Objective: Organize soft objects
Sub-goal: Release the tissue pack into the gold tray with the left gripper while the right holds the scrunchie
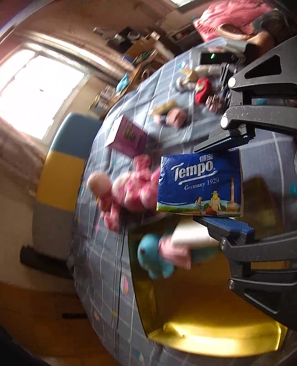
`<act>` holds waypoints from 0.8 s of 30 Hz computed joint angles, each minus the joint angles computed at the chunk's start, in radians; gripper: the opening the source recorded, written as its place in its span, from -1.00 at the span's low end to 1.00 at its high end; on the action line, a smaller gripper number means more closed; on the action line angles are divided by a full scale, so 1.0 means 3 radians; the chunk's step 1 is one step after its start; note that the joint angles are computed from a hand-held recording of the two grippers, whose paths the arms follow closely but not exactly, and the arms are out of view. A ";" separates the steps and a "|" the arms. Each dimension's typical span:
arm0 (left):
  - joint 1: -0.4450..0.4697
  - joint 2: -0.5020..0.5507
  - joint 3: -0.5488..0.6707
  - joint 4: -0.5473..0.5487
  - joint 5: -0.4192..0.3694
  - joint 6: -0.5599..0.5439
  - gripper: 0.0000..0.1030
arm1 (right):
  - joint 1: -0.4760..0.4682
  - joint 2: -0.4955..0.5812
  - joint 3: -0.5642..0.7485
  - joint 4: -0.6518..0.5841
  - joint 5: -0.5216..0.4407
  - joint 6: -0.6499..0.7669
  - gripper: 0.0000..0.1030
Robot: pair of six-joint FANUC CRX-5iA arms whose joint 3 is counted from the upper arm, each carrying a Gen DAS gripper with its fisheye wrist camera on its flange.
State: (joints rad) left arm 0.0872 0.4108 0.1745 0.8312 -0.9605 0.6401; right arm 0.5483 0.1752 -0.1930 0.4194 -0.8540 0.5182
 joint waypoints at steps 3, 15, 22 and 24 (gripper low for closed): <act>0.0071 0.0059 0.0122 -0.0253 0.0196 0.0295 0.00 | 0.0018 -0.0046 -0.0084 0.0067 0.0061 -0.0073 -0.74; 0.0200 0.0195 0.0354 -0.0884 0.0478 0.0828 0.00 | 0.0062 -0.0140 -0.0272 0.0268 0.0184 -0.0258 -0.74; 0.0202 0.0467 0.0749 -0.1120 0.0212 0.1129 0.01 | 0.0076 -0.0167 -0.0321 0.0328 0.0210 -0.0307 -0.74; 0.0212 0.0610 0.0948 -0.1155 0.0049 0.1254 0.01 | 0.0075 -0.0170 -0.0317 0.0318 0.0205 -0.0301 -0.73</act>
